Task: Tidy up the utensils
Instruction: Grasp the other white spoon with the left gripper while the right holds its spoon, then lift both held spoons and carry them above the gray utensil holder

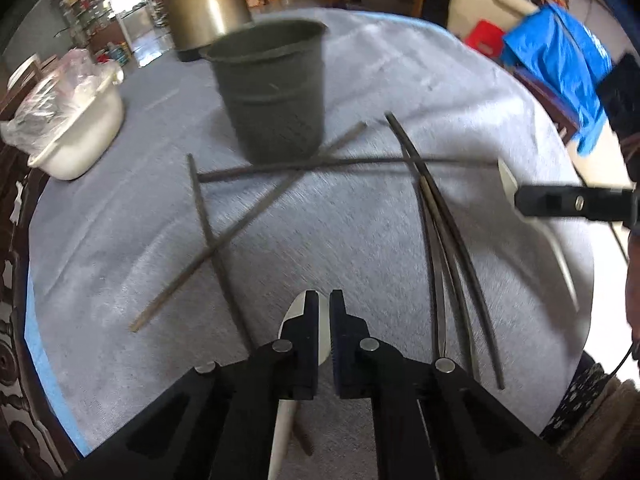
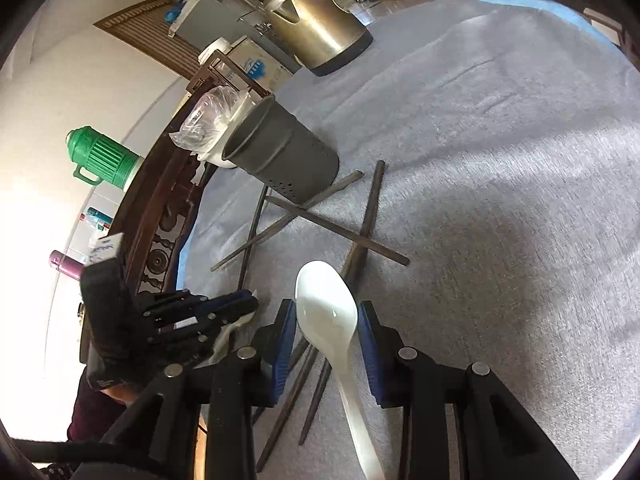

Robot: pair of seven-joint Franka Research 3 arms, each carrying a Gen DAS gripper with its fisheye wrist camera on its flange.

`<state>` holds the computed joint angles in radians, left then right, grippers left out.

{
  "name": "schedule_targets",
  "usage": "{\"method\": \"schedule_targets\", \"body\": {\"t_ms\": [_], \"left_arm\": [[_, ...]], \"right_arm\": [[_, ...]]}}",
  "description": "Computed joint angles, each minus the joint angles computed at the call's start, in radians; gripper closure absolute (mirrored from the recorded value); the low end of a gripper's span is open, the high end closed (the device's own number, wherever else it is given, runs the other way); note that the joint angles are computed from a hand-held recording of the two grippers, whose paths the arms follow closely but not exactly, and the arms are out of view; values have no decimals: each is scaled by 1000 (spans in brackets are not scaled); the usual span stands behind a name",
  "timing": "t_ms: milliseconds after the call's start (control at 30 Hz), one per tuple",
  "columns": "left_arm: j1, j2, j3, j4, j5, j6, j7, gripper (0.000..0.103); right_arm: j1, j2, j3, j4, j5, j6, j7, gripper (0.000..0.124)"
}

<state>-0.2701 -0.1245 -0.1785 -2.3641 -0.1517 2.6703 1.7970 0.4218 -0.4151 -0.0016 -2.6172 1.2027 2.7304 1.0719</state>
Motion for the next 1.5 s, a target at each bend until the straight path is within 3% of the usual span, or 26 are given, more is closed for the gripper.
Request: {"method": "schedule_targets", "body": {"t_ms": [267, 433, 500, 533, 567, 600, 833, 900, 967, 1100, 1200, 1500], "left_arm": [[-9, -78, 60, 0, -142, 10, 70, 99], [-9, -123, 68, -40, -113, -12, 102, 97], [-6, -119, 54, -50, -66, -29, 100, 82], [-6, -106, 46, -49, -47, -25, 94, 65], [-6, -97, 37, -53, -26, -18, 86, 56], [-7, -89, 32, -53, -12, -15, 81, 56], [-14, -15, 22, -13, -20, -31, 123, 56], [-11, 1, 20, 2, -37, -45, 147, 62], [-7, 13, 18, 12, -56, -56, 181, 75], [9, 37, 12, 32, -72, -96, 219, 87], [16, 32, 14, 29, -134, -99, 268, 88], [25, 2, 11, -1, -86, -77, 235, 90]], "right_arm": [[20, 35, 16, 84, 40, 70, -52, 91], [38, 47, 21, 85, 44, 90, -52, 91], [41, 57, 14, 84, 59, 72, -50, 91], [42, 63, 12, 83, 70, 60, -50, 91], [39, 68, 15, 81, 71, 53, -44, 91], [36, 69, 20, 80, 67, 51, -37, 91], [31, 47, 31, 63, 46, 50, -29, 91], [31, 44, 27, 61, 44, 46, -28, 91], [32, 47, 22, 62, 48, 39, -30, 91], [28, 56, 16, 67, 63, 21, -36, 91], [22, 56, 21, 69, 57, 18, -38, 91], [21, 72, 29, 82, 48, 17, -23, 91]]}}
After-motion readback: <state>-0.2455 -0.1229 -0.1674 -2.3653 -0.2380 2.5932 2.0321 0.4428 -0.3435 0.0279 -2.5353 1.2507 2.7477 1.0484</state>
